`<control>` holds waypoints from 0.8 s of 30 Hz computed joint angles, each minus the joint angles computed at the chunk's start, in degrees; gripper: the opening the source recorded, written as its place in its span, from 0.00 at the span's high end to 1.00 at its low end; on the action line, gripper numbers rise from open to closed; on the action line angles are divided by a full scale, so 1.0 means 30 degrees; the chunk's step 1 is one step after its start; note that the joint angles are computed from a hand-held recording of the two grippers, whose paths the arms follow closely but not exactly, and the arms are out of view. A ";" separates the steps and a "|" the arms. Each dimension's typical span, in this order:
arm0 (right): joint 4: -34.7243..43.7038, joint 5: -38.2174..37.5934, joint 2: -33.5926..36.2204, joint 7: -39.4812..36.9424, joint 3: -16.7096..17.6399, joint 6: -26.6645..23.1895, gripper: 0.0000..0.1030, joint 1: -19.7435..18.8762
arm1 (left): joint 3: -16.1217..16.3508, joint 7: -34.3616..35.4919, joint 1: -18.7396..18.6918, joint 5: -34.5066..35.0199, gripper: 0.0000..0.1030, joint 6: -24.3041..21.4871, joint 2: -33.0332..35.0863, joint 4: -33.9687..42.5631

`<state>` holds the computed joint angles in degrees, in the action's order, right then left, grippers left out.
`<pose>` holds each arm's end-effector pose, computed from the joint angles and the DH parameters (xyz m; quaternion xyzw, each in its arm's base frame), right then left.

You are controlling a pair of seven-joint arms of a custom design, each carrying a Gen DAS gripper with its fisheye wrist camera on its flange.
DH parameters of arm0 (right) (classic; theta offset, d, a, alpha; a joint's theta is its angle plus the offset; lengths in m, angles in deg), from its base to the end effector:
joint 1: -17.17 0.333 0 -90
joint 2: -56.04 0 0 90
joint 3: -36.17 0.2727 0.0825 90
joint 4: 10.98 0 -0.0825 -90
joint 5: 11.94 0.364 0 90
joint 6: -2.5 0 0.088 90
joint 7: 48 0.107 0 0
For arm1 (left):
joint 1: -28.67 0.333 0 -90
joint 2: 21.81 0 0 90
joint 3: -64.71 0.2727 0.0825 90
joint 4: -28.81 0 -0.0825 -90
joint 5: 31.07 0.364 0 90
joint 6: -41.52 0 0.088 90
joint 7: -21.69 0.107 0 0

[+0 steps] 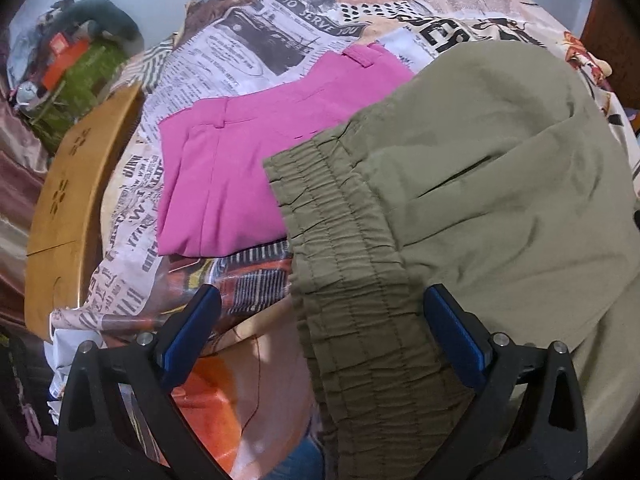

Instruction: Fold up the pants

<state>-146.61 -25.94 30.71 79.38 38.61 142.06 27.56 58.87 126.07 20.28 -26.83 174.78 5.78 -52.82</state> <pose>0.4455 0.1023 0.5154 -0.5778 0.7694 -0.1876 0.1976 0.6761 -0.1569 0.4340 -0.4917 0.8451 -0.1410 0.1553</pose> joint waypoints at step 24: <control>0.1160 -0.0784 -0.1500 0.0800 0.0212 -0.2237 0.62 -0.0426 | -0.0313 0.0647 0.1026 -0.1880 0.00 -0.1521 -0.0416 0.1756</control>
